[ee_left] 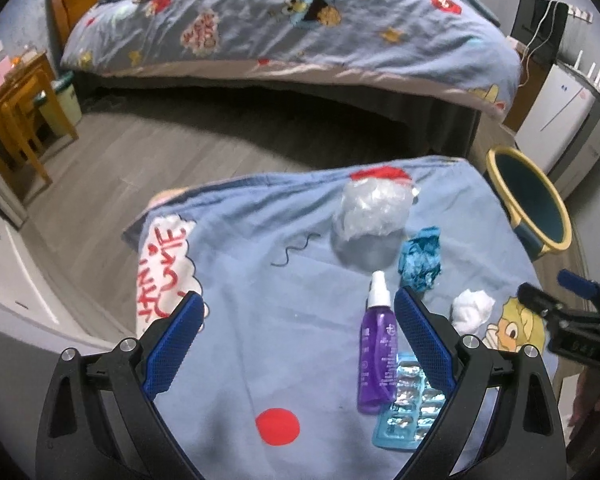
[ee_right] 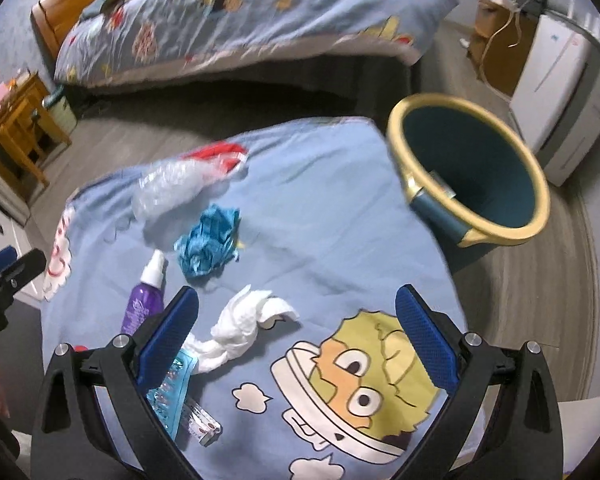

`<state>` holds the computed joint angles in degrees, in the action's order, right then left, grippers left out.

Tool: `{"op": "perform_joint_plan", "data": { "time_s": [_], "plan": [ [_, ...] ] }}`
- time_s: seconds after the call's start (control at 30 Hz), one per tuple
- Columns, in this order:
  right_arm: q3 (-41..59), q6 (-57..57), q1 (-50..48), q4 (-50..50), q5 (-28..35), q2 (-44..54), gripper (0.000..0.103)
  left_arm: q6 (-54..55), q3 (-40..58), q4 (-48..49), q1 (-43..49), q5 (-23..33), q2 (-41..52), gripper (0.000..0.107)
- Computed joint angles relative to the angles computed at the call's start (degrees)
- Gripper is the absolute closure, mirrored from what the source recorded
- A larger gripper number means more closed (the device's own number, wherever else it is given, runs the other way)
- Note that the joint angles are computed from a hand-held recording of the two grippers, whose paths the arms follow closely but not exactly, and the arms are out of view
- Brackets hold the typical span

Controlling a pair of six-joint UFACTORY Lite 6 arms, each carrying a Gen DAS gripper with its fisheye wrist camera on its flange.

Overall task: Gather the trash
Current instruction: 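Grasp the white tissue with right tool while left reaches the purple spray bottle, then grasp the purple spray bottle with left tool while right lifts tissue toward bin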

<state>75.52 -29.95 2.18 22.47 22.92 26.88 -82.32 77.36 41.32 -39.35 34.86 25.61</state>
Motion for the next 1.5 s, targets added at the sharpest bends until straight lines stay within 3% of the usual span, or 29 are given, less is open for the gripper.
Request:
{"op": "perform_joint_plan", "data": {
  "time_s": [0.13, 0.3, 0.37, 0.43, 0.53, 0.8, 0.93, 1.5],
  "plan": [
    [2.88, 0.06, 1.43, -0.54, 2.83, 5.85, 0.034, 3.46, 2.20, -2.57, 0.88, 0.36, 3.12, 0.012],
    [6.30, -2.63, 0.80, 4.75, 6.88, 11.46, 0.048, 7.57, 4.51, -5.21, 1.52, 0.15, 6.38, 0.012],
    [7.53, -5.32, -0.19, 8.62, 8.88, 12.68, 0.060, 9.24, 5.39, -6.49, 1.63, -0.29, 7.61, 0.012],
    [8.21, -8.03, -1.09, 12.48, 10.62, 13.11, 0.082, 10.04, 6.04, -6.89, 1.60, -0.73, 8.49, 0.012],
    [8.28, -9.59, -1.49, 14.33, 11.09, 12.52, 0.091, 11.19, 7.79, -7.70, 1.15, -1.15, 10.73, 0.013],
    [8.18, -10.50, -4.53, 17.10, 8.18, 9.24, 0.096, 21.28, 16.98, -16.18, -0.41, -2.07, 18.89, 0.030],
    [10.20, -9.69, -5.03, 16.94, 8.01, 9.70, 0.096, 26.60, 20.94, -20.94, -0.87, -1.49, 22.08, 0.047],
    [10.47, -8.65, -4.30, 15.53, 7.84, 9.62, 0.096, 32.50, 26.70, -24.55, -2.42, 1.90, 27.08, 0.072]
  ]
}}
